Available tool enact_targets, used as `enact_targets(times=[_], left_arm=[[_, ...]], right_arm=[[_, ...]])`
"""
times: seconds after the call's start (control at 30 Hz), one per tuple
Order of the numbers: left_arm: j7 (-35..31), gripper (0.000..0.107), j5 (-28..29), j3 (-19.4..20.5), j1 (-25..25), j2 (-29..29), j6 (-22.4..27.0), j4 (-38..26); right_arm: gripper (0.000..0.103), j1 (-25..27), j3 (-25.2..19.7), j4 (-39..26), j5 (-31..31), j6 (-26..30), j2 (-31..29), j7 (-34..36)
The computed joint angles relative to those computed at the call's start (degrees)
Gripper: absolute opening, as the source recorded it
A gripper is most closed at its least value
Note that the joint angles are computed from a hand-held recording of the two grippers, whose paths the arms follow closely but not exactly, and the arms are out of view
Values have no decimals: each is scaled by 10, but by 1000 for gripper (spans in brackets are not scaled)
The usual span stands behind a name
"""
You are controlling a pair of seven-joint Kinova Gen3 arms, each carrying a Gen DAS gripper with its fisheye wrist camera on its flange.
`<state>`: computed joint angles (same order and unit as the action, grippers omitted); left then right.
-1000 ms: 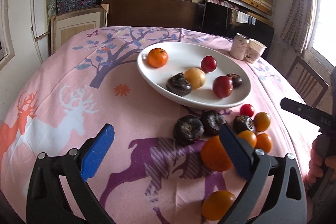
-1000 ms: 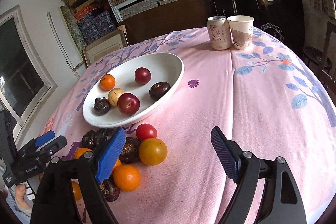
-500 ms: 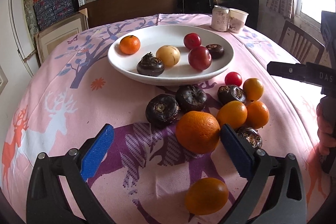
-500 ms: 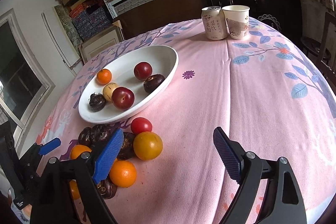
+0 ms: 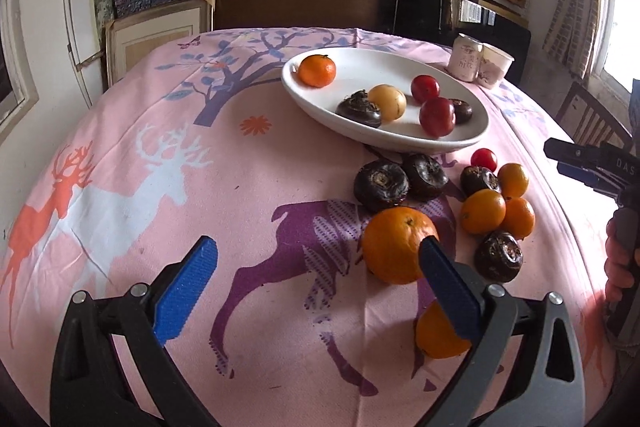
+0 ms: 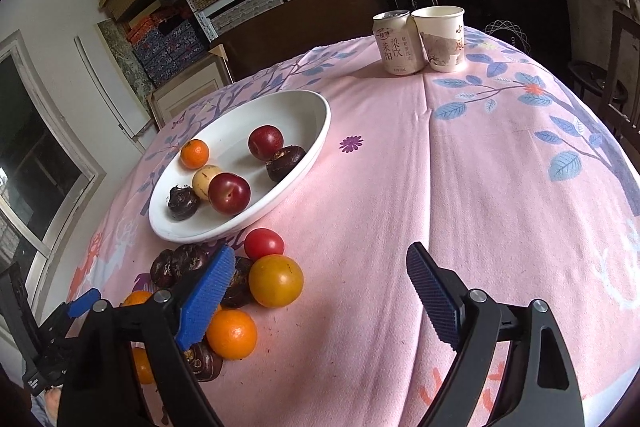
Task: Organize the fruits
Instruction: 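Grasp an orange tangerine with the left tool while the right tool grasps a yellow tomato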
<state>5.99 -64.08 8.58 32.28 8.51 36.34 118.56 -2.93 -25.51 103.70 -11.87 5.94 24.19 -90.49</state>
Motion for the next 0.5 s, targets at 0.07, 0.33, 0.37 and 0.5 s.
enact_targets(times=[0.07, 0.33, 0.37, 0.5], left_arm=[[-19, 99, 3, 5, 5, 8, 11, -9], [-56, 99, 17, 2, 16, 18, 18, -22], [-60, 99, 20, 0, 17, 19, 19, -23], [-65, 99, 28, -5, 18, 19, 16, -24]], right_arm=[[88, -7, 5, 4, 3, -1, -3, 1], [84, -77, 60, 13, 40, -14, -10, 9], [79, -82, 63, 16, 46, -20, -11, 10], [64, -86, 60, 4, 58, -3, -1, 14]])
